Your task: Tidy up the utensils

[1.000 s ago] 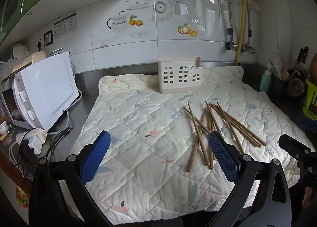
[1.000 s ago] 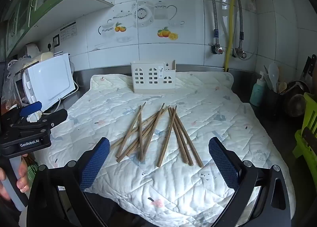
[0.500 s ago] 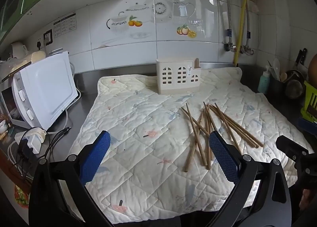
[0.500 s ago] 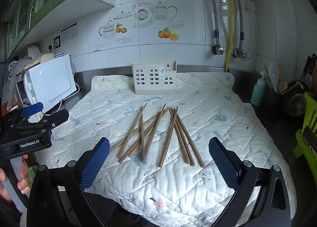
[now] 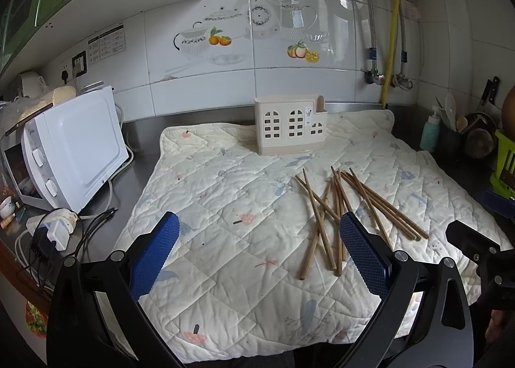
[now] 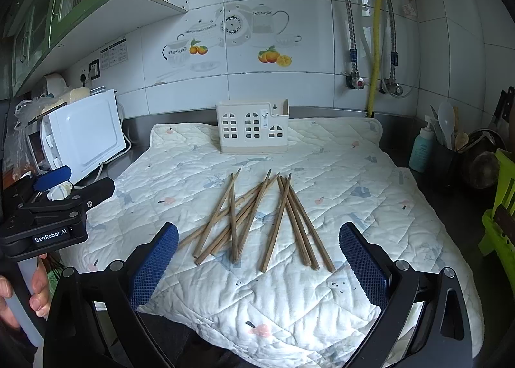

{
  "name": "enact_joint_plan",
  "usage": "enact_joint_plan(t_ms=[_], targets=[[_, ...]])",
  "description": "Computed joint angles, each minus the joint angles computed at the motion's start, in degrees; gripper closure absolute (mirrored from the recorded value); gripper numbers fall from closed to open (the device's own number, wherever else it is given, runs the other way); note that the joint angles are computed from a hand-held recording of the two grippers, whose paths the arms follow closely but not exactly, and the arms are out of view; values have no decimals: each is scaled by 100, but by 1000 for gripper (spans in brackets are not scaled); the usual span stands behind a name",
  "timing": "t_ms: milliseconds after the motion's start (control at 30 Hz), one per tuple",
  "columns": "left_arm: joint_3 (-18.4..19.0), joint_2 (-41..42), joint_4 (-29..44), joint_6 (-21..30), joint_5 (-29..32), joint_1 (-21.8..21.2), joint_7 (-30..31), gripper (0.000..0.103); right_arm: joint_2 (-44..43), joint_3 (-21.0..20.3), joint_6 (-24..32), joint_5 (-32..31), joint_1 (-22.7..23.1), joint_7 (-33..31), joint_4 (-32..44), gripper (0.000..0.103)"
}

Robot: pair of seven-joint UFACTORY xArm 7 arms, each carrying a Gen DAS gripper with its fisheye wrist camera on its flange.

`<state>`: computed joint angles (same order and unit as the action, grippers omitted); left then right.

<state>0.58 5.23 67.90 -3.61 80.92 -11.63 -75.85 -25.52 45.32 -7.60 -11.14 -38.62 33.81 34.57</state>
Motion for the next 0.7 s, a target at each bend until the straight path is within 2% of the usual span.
enact_joint_plan(t_ms=[167, 700], targets=[[-26, 8, 59, -38, 283, 18, -213, 5, -10, 35, -30, 30, -32, -7, -8, 6], [23, 10, 40, -88, 65, -18, -24, 5, 46, 8, -112, 169, 20, -123, -4, 6]])
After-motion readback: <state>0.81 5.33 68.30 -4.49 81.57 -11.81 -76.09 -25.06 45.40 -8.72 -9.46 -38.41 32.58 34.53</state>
